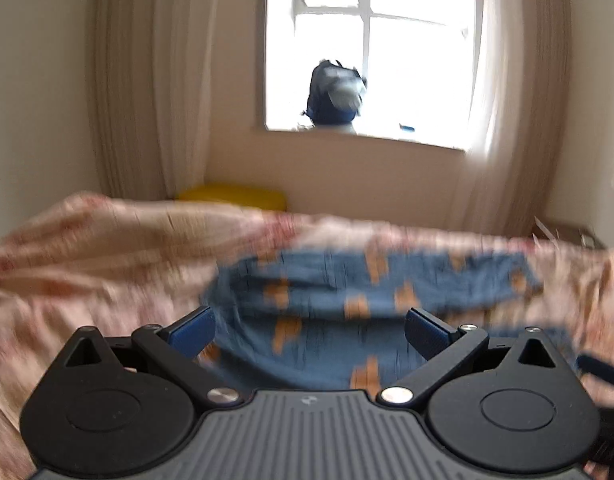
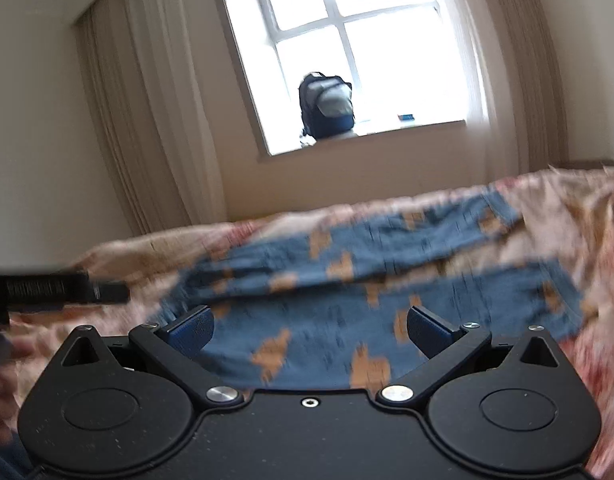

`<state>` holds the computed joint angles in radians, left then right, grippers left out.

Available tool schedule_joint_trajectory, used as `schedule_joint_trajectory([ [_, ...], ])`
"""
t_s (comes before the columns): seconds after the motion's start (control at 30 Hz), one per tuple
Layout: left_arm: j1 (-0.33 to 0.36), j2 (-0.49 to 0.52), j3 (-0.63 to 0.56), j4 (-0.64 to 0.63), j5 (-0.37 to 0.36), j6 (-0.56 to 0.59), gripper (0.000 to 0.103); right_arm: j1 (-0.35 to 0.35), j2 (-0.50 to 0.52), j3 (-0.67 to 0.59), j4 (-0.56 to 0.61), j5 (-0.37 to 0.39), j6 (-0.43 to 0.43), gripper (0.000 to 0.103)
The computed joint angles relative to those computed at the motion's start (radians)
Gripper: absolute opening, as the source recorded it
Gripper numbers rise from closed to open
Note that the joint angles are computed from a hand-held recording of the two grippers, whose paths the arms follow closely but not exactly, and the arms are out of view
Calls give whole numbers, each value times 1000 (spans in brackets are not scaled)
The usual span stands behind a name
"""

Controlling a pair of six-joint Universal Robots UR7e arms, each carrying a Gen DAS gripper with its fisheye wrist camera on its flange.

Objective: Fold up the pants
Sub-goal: 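Move both tools to the pants waistband and close on its two corners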

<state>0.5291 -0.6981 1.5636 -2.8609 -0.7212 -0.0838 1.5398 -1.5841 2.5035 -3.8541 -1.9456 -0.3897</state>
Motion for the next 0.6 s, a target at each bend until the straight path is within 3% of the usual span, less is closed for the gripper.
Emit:
schedule_joint_trajectory([
  [0.07, -17, 11, -98, 60, 20, -19, 103, 44, -55, -68, 143, -10, -11, 103],
  [0.17, -18, 33, -250, 245, 5, -113, 103, 92, -72, -169, 262, -23, -128, 103],
  [0.27, 6, 79, -366, 327, -10, -128, 103, 75, -69, -255, 379, 8, -238, 103],
  [0.33, 33, 124, -398, 225, -4, -14, 103, 19, -64, -299, 449, 94, -327, 103],
  [0.43, 101, 199, -443, 68, -93, 246, 103, -93, -43, -351, 529, 254, -460, 103],
  [0.5, 153, 268, -519, 68, -149, 398, 103, -155, -10, -391, 571, 312, -540, 103],
  [0.6, 222, 408, -696, 111, -176, 552, 103, -228, 45, -485, 710, 354, -613, 103],
])
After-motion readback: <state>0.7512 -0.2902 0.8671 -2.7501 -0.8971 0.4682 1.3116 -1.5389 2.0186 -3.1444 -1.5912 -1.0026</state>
